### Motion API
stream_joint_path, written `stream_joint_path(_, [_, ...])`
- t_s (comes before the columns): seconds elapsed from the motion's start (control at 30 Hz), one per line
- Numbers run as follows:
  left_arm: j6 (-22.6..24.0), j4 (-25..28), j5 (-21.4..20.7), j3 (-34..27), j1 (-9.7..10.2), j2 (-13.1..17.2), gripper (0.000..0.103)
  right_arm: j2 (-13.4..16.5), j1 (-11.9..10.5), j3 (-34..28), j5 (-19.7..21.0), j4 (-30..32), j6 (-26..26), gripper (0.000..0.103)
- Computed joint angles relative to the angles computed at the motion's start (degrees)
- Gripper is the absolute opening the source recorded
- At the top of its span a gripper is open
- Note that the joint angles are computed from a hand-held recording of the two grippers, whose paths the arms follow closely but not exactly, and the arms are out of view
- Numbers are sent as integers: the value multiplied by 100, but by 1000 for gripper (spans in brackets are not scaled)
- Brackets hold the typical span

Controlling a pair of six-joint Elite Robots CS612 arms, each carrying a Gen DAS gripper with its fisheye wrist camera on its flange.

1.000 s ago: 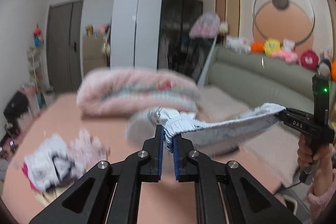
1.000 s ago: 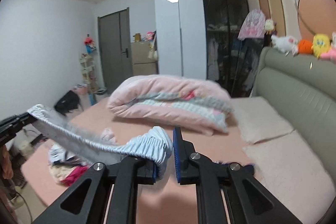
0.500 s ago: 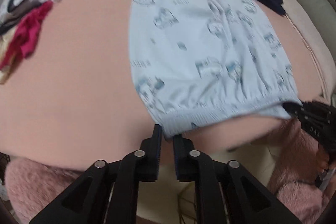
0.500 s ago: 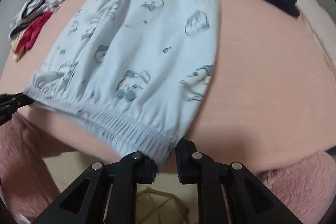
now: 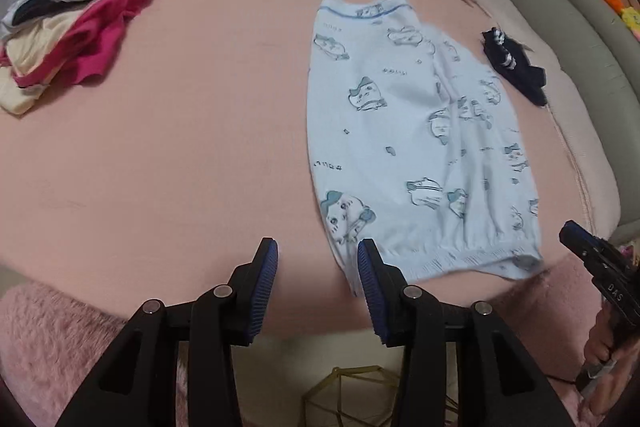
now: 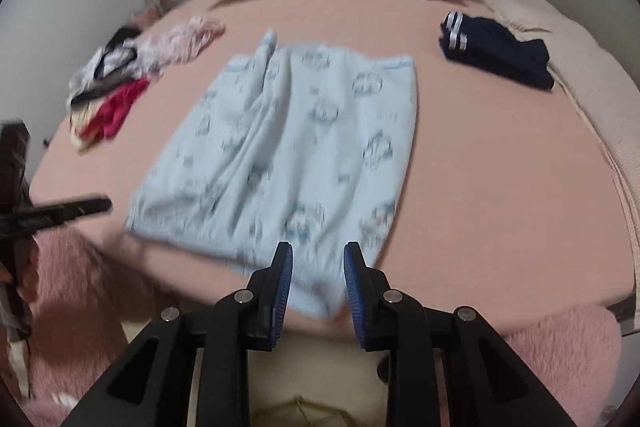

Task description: Fold clothes

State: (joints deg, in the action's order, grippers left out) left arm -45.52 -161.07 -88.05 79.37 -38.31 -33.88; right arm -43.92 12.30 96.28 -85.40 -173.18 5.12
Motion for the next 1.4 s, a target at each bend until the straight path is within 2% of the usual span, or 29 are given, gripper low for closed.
stream_joint_path(0.07, [112, -152, -262, -63, 10, 112, 38, 172, 74, -204, -126, 247, -331, 26])
stream_joint_path(0.13, [158, 318, -80, -222, -53, 157, 38, 354, 165, -391, -378, 541, -646, 26])
stream_joint_path(0.2, [134, 774, 160, -346, -109, 200, 39, 528, 264, -533, -908, 777, -547, 26])
stream_joint_path(0.23, [58, 706, 200, -287, -117, 157, 39, 560, 256, -513, -983, 782, -361, 26])
stream_joint_path(0.33, [-157, 297, 339, -52, -146, 39, 38, 507, 74, -197, -692, 458, 560, 26])
stream_joint_path(0.37, [-221, 99, 352, 31, -148, 7, 38, 487, 55, -116, -774, 371, 761, 26])
stream_joint_path(0.43, [-273, -259, 66, 74, -99, 32, 38, 438, 77, 2, -1110, 211, 936, 26])
stream_joint_path(0.5, [-302, -439, -284, 19, -40, 111, 38, 393, 22, 116, -850, -98, 1009, 26])
stream_joint_path(0.57, [-264, -381, -578, -93, -20, 208, 38, 372, -71, 187, -254, -373, 1048, 29])
stream_joint_path(0.63, [-299, -793, -920, -150, -7, 337, 38, 396, -115, 173, 60, -412, 1144, 29])
stream_joint_path(0.7, [-231, -770, -857, -191, -52, 377, 40, 425, -159, 156, 374, -456, 1243, 29])
stream_joint_path(0.73, [-90, -548, -735, -256, -88, 388, 40, 447, -164, 138, 405, -393, 1252, 29])
stream_joint_path(0.8, [108, -284, -527, -333, -149, 392, 40, 532, -143, 58, 183, -235, 1266, 29])
stream_joint_path(0.97, [430, -185, -410, -209, -226, 214, 40, 492, -254, 320, 14, -728, 1718, 30])
stream_joint_path(1.07, [1258, 605, -23, -298, -347, 122, 40, 455, -234, 418, -399, -925, 1737, 30])
stream_joint_path(1.13, [1588, 820, 68, -394, -413, 152, 40, 441, -221, 417, -302, -928, 1586, 30])
stream_joint_path(1.27, [1326, 1168, 461, -786, -430, 377, 40, 393, -145, 387, -27, -778, 1114, 30])
stream_joint_path(1.33, [1137, 1188, 845, -913, -431, 442, 40, 425, 11, 253, -155, -712, 817, 30])
stream_joint_path(1.4, [848, 950, 1010, -937, -393, 459, 40, 433, 81, 231, -244, -797, 640, 30])
